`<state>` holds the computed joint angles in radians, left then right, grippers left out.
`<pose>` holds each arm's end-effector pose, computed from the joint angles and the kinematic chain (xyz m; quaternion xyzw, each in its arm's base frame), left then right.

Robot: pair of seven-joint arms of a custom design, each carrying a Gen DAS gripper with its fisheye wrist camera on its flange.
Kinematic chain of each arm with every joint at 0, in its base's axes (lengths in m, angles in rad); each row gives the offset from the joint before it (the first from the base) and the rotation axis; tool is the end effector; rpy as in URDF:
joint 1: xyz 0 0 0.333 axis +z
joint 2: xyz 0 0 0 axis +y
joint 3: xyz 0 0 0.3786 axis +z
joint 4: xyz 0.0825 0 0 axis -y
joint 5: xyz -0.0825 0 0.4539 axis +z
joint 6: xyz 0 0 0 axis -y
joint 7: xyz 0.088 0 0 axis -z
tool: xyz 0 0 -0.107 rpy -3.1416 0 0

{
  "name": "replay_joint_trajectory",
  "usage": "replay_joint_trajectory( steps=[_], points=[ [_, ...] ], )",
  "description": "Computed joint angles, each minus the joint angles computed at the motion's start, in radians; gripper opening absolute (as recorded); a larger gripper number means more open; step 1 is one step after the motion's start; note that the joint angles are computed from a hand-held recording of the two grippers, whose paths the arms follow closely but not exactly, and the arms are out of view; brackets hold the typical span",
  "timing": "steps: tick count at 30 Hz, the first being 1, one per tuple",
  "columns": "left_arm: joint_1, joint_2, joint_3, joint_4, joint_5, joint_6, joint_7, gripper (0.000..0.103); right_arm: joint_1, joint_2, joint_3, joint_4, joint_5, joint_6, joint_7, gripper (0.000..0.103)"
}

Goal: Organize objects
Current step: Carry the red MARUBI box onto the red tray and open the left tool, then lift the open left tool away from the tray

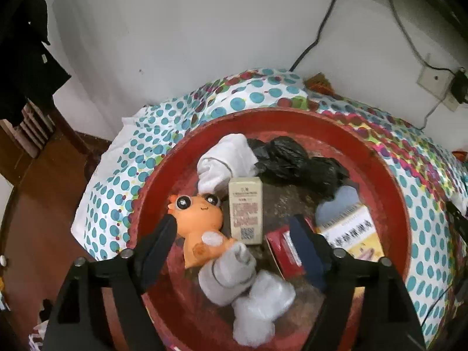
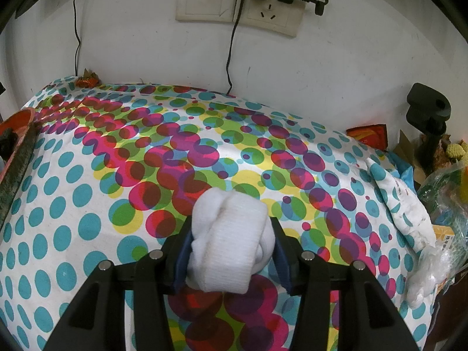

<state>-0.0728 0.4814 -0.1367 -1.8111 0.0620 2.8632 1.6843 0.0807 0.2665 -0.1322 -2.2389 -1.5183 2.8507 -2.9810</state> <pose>0.7604 -0.1517 0.3530 -0.5521 0.7839 -0.2179 0.1824 0.5954 0.0231 0.2588 -0.5407 0.7692 -0.3138 0.1328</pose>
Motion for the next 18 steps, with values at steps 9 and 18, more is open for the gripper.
replay_joint_trajectory(
  steps=[9, 18],
  points=[
    [0.024, -0.099, -0.021, -0.139, -0.003, 0.104, 0.065, 0.090, 0.006, 0.000, 0.000, 0.001, 0.009, -0.014, -0.011, 0.050],
    [0.076, -0.138, -0.047, -0.203, -0.081, 0.122, 0.099, 0.097, -0.003, 0.001, -0.003, 0.000, -0.004, 0.015, 0.010, 0.050]
  ],
)
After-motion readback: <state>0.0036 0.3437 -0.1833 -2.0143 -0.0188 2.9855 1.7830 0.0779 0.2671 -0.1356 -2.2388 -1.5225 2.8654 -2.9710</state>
